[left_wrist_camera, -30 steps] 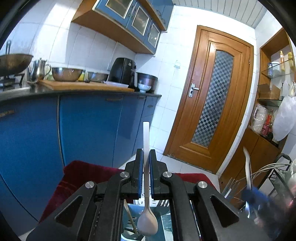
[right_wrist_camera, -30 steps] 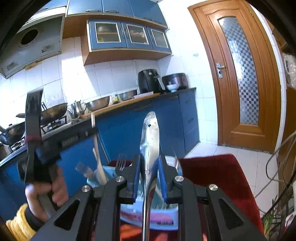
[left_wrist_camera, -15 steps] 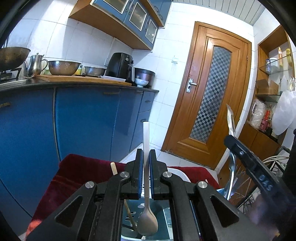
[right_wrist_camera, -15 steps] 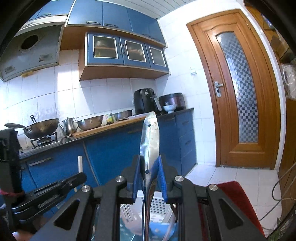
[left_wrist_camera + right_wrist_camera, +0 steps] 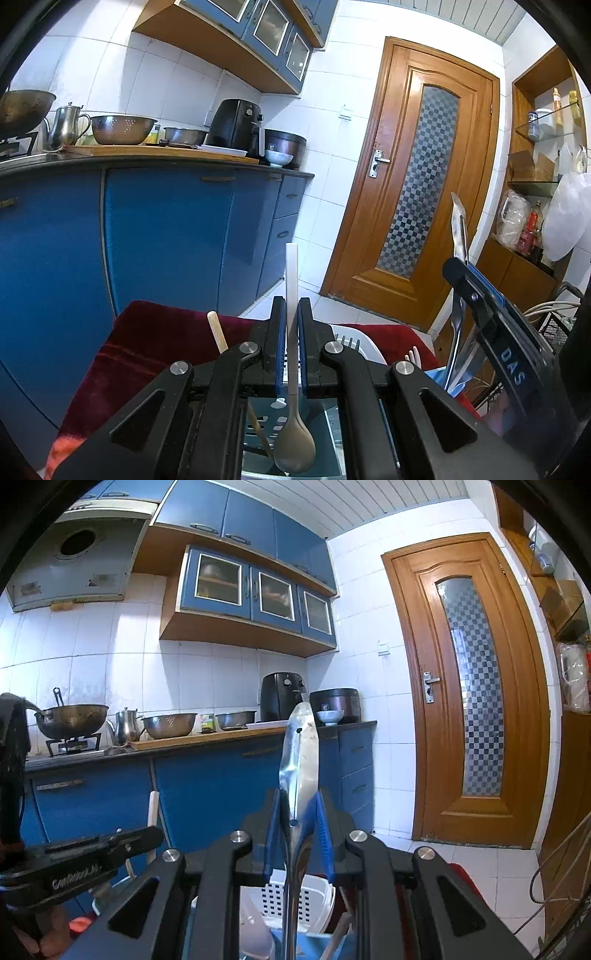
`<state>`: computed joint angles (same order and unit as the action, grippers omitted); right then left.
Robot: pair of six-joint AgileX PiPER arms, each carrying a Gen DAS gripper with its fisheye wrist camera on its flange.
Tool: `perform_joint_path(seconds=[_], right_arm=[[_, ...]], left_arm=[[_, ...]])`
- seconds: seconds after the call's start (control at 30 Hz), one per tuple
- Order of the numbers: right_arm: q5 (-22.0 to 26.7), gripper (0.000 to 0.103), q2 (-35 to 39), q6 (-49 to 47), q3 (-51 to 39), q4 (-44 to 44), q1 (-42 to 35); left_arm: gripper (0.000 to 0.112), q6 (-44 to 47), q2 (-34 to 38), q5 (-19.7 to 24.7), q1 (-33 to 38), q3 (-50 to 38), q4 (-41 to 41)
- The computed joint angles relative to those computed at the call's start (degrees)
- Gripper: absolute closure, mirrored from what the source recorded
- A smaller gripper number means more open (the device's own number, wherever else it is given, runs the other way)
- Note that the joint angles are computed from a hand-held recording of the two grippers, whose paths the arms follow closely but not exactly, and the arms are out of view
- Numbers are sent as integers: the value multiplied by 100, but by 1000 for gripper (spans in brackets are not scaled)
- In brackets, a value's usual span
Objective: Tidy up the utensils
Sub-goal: 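Carry the spoon with the left tool while the right tool carries the tongs to the box, then open the left tool over the box while the right tool releases the tongs, then move both tools back toward the wooden chopsticks on the cloth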
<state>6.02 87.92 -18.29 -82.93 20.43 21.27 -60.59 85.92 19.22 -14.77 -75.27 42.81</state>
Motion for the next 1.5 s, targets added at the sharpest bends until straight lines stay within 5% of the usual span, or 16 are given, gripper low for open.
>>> perform_joint_path(seconds=[0.17,0.3,0.43,0.53,0.87,1.17,1.5], right_arm=[[-66,81,68,-394,56,427,-37],[-42,80,-93,-1618,203,1670,-70],[71,80,-190,-1834,259,1768,-85],[371,68,-245,-1962,204,2024,-176],[936,66,-667,-483,202,744,-221],[2316,65,-1128,12,50,843,-556],[3125,65,-2001,560,384,538,-466]], left_arm=[[108,304,-2,-90,66,1,-270],[108,347,0,-76,59,-6,-312],[108,612,-7,-66,76,-45,-604],[108,902,-16,-35,99,-84,-962],[101,1619,-183,286,4,-188,-1737],[101,1342,-779,1106,-400,-95,-1199],[101,569,-1805,2488,-1536,337,-168]])
